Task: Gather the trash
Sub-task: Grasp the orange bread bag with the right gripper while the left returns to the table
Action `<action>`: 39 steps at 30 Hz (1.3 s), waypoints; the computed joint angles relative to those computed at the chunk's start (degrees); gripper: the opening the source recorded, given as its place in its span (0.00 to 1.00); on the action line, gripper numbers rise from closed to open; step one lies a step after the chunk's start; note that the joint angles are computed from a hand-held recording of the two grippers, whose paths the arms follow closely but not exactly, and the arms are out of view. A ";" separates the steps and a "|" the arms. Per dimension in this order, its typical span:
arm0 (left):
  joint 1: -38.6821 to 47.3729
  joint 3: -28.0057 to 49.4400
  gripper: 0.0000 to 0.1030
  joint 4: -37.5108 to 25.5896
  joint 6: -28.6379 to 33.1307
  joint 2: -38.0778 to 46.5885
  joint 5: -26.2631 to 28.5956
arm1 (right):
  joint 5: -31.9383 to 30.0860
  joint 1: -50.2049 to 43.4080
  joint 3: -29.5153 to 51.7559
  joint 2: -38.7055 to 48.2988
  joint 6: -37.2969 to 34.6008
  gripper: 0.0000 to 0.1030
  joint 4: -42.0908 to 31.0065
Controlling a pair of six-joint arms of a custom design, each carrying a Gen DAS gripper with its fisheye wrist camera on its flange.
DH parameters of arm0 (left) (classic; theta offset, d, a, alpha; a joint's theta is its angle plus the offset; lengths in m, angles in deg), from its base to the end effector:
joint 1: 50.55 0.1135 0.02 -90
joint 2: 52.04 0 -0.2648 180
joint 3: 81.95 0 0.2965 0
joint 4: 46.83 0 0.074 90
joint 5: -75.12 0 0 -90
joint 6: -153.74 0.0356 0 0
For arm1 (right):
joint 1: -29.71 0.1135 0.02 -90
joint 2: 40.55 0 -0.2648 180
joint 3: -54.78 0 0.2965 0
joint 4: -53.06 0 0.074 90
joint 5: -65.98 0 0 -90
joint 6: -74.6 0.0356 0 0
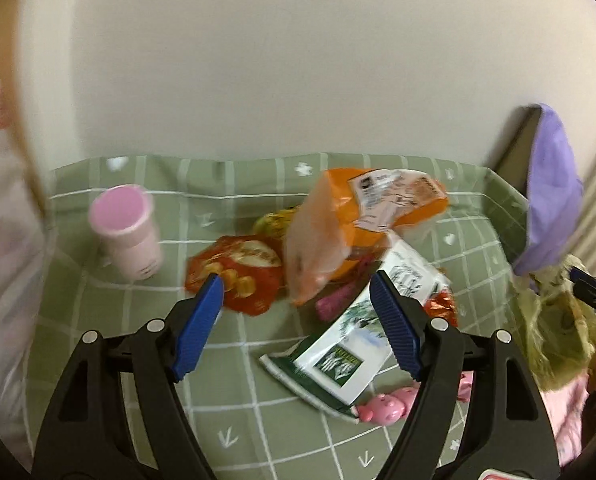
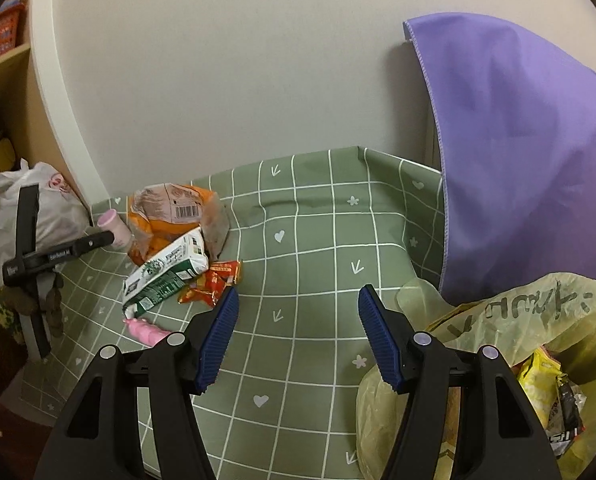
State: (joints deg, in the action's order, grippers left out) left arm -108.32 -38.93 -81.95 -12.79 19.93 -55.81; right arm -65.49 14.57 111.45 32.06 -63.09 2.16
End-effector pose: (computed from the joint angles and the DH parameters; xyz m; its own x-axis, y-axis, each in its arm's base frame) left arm 0.1486 -0.1919 0.1310 -0.5847 -0.4503 -0.6748 -0.3532 0.8901 -0.2880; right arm 0.2625 -0.0466 0.1922 -0.5562 -0.4236 -0.7150 -0.6938 0.7102 0.1190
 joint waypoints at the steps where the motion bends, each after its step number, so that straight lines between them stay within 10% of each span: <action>1: 0.84 -0.28 0.70 1.43 2.51 -0.36 0.47 | 0.30 0.22 -0.36 -0.21 0.14 0.57 0.44; 6: 4.95 0.75 0.70 7.22 11.04 1.37 3.42 | 3.98 2.53 -2.81 -1.43 2.05 0.57 3.80; 15: 7.17 -4.75 0.70 6.34 2.80 0.77 3.24 | 5.18 13.03 -2.91 2.39 4.87 0.57 7.55; 27: 19.47 -3.35 0.68 15.78 18.54 11.33 16.99 | 9.31 23.14 -1.67 5.26 9.55 0.57 9.94; 39: 1.89 -4.90 0.48 10.17 -3.11 7.49 11.11 | 5.82 23.21 -0.30 11.87 10.73 0.57 12.31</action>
